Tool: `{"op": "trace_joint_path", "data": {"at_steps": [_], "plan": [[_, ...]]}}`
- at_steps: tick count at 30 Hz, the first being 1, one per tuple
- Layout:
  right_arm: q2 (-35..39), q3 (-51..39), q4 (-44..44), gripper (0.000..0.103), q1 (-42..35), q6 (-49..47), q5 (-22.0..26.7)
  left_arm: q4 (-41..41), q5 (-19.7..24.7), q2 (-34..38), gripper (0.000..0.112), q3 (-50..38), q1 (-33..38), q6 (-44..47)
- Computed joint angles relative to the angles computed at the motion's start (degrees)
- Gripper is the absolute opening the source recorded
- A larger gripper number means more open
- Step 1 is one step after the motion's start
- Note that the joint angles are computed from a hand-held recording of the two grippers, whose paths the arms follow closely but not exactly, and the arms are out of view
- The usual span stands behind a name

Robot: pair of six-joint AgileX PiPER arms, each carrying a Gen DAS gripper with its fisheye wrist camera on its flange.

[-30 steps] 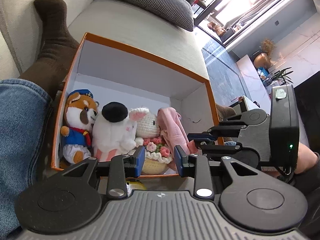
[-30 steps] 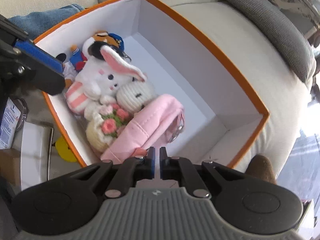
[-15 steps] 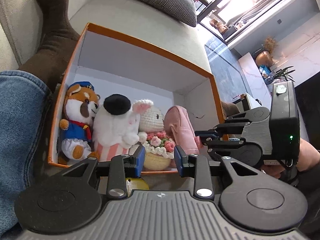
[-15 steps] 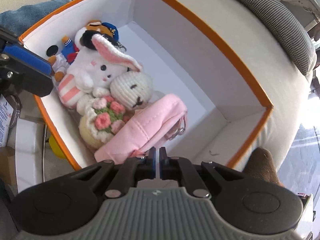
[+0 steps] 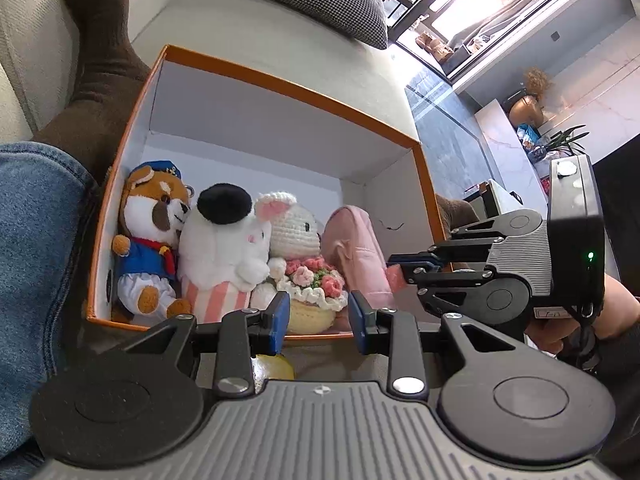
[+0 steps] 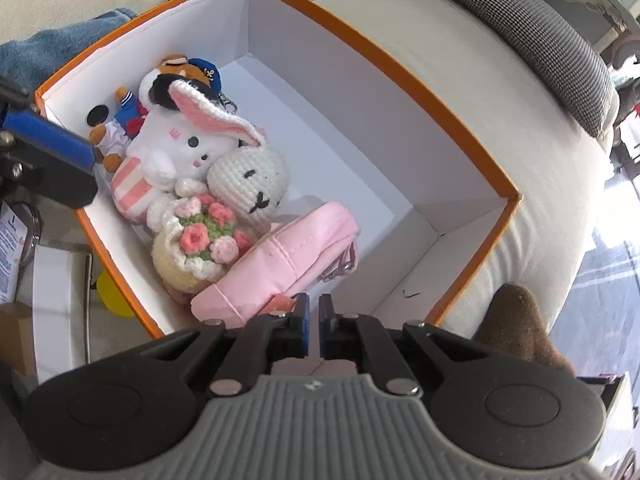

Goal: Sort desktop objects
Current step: 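Open the left tool to release the pink pouch beside the bunny and withdraw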

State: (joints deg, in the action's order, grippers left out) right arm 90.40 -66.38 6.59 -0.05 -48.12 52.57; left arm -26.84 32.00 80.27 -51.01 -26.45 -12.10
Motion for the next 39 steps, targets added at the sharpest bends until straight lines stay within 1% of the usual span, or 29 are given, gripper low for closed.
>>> {"op": "trace_joint_path", "data": {"at_steps": [3, 5, 6, 9, 10, 11, 13, 14, 16, 19, 22, 25, 27, 31, 33, 39], "plan": [[0.87, 0.07, 4.05, 0.003, -0.84, -1.61, 0.5, -0.86, -0.1, 0.36, 0.036, -0.56, -0.28, 1.38], [0.49, 0.97, 4.12, 0.003, 0.41, -1.68, -0.56, -1.37, 0.15, 1.09, 0.036, -1.67, -0.37, 2.47], [0.36, 1.2, 3.41, 0.003, 1.24, -1.53, -0.82, -2.71, 0.23, 1.71, 0.036, -2.22, -0.14, 4.12], [0.24, 0.83, 0.52, 0.001, 3.41, -1.43, -0.5, -10.7, 0.5, 5.39, 0.036, -4.24, 1.07, 11.87], [0.53, 0.61, 0.25, 0.0, 3.72, -1.62, -0.42, -13.47, 1.04, 7.36, 0.035, -5.36, 1.24, 14.79], [1.29, 0.29, 0.3, 0.0, 3.85, -1.75, -0.37, -14.46, 1.68, 9.17, 0.035, -6.57, 1.08, 16.02], [3.02, 0.18, -0.34, 0.0, 3.99, -1.44, -0.77, -12.29, 1.83, 12.28, 0.034, -8.91, -0.04, 14.15], [3.07, 0.03, 0.24, 0.0, 3.07, -2.75, -0.29, -10.74, 1.69, 13.49, 0.034, -9.82, -0.51, 12.62], [3.24, 0.14, 2.24, 0.0, 1.52, -5.55, 0.14, -10.59, 2.27, 15.47, 0.033, -11.22, -0.47, 12.56], [3.02, -0.31, 4.88, 0.0, -1.06, -9.55, 1.77, -9.94, 3.92, 17.59, 0.029, -13.29, -0.79, 12.88], [3.18, -1.08, 6.61, 0.0, -2.69, -12.15, 3.18, -5.04, 6.07, 19.23, 0.026, -16.36, -2.06, 8.65], [3.58, -1.17, 7.75, 0.0, -3.36, -13.51, 3.31, -0.91, 8.84, 20.75, 0.022, -18.91, -3.56, 5.75], [3.94, -1.35, 8.57, 0.0, -3.9, -14.22, 3.59, 0.85, 8.93, 21.24, 0.013, -19.13, -4.23, 4.42], [4.09, -1.39, 8.48, 0.0, -4.57, -14.07, 3.15, 1.79, 9.17, 20.9, 0.012, -18.98, -4.17, 2.79], [3.72, -1.44, 8.49, 0.005, -4.96, -13.86, 2.91, 2.53, 8.92, 20.49, 0.013, -18.74, -4.41, 2.21], [2.28, -1.23, 8.25, 0.005, -6.02, -13.27, 1.86, 2.09, 8.81, 19.82, 0.016, -18.75, -3.89, 2.06]]}}
